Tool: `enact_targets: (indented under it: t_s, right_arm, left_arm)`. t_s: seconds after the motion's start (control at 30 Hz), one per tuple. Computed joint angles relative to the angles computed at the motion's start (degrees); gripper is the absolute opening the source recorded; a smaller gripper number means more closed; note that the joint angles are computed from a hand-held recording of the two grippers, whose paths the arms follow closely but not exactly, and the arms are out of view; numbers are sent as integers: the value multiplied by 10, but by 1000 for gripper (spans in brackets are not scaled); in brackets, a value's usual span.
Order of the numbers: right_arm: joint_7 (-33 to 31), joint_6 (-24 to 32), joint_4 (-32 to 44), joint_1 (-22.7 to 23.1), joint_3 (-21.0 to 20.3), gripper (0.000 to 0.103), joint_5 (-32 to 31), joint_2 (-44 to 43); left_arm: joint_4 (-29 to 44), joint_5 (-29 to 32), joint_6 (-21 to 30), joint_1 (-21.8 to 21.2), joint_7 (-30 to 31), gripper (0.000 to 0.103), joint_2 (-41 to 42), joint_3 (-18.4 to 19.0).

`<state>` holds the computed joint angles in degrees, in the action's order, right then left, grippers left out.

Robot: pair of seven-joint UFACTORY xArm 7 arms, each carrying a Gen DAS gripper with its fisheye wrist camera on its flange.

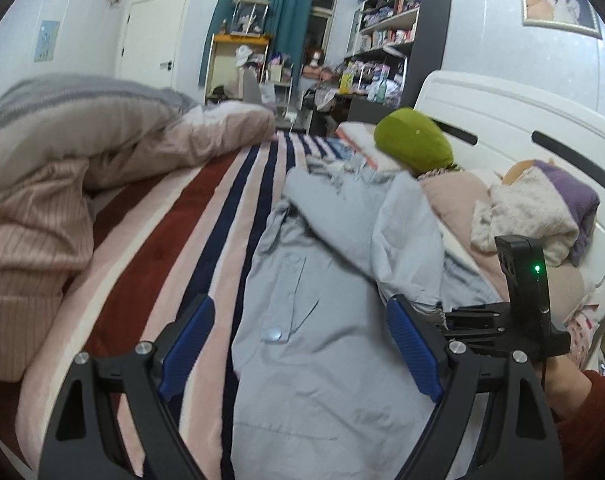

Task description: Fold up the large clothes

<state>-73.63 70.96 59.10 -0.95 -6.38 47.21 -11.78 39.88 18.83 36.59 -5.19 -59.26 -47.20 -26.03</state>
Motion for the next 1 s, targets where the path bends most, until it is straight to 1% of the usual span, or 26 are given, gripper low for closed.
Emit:
enact_targets:
  t_s: [0.07, 0.13, 0.27, 0.33, 0.4, 0.47, 0.5, 0.53, 0.57, 0.6, 0.63, 0.67, 0.7, 0.73, 0.77, 0.8, 0.83, 0.9, 0.93, 0.97, 1.0]
  right_arm:
    - [13, 11, 2, -4, -3, 39, -4, 7]
    - [19, 40, 10, -12, -12, 50, 5, 13]
    - [-30, 116, 32, -42, -45, 61, 25, -1]
    - [-45, 128, 42, -59, -58, 62, 31, -11]
    - [-59, 131, 57, -77, -75, 65, 39, -14]
    - [-70, 130, 72, -96, -89, 72, 48, -10]
    - [-78, 129, 79, -109, -100, 72, 51, -8]
    - [-82, 128, 82, -116, -103, 73, 52, -5]
    - [-86, 122, 83, -125, -105, 73, 53, -2]
    - [-88, 118, 85, -134, -110, 73, 53, 3]
    - [-88, 118, 88, -142, -112, 73, 52, 8]
    - [-89, 119, 88, -150, -114, 73, 51, 13]
    - [-88, 122, 91, -159, -117, 73, 50, 23]
    - [-87, 128, 99, -168, -118, 73, 49, 33]
    - [-85, 129, 101, -177, -118, 73, 48, 43]
    - [-82, 131, 101, -185, -115, 73, 47, 49]
    - [-78, 135, 107, -194, -115, 73, 46, 60]
    - [-73, 140, 110, -210, -111, 73, 44, 71]
    - [-73, 139, 112, -218, -110, 73, 43, 76]
    - [-76, 140, 114, -226, -109, 73, 43, 80]
    - [-78, 139, 116, -233, -108, 73, 43, 83]
  left_arm:
    - [-10, -9, -13, -8, -2, 85, 10, 6]
    - [-18, -16, -36, -18, 0, 85, 24, 13]
    - [-11, -28, -83, -34, 17, 85, 78, 25]
    - [4, -32, -118, -43, 31, 85, 126, 30]
    - [25, -35, -142, -49, 43, 85, 176, 35]
    - [52, -31, -153, -50, 46, 85, 230, 34]
    - [66, -27, -153, -49, 41, 85, 256, 34]
    - [77, -23, -152, -49, 36, 81, 278, 36]
    - [87, -18, -151, -52, 29, 74, 299, 41]
    - [95, -19, -150, -58, 25, 69, 318, 48]
    - [102, -27, -151, -69, 29, 58, 337, 61]
    - [104, -45, -155, -84, 40, 48, 351, 77]
    - [101, -74, -165, -103, 62, 45, 362, 97]
    - [95, -94, -180, -116, 79, 37, 366, 110]
    - [89, -113, -196, -127, 95, 25, 367, 120]
    - [82, -118, -210, -141, 99, 22, 365, 133]
    - [76, -98, -208, -130, 88, 17, 350, 127]
    - [72, -17, -176, -66, 16, 16, 316, 75]
    - [60, -1, -168, -59, -6, 15, 291, 77]
    - [48, -7, -173, -72, -4, 15, 275, 97]
    - [36, -33, -178, -81, 21, 16, 264, 111]
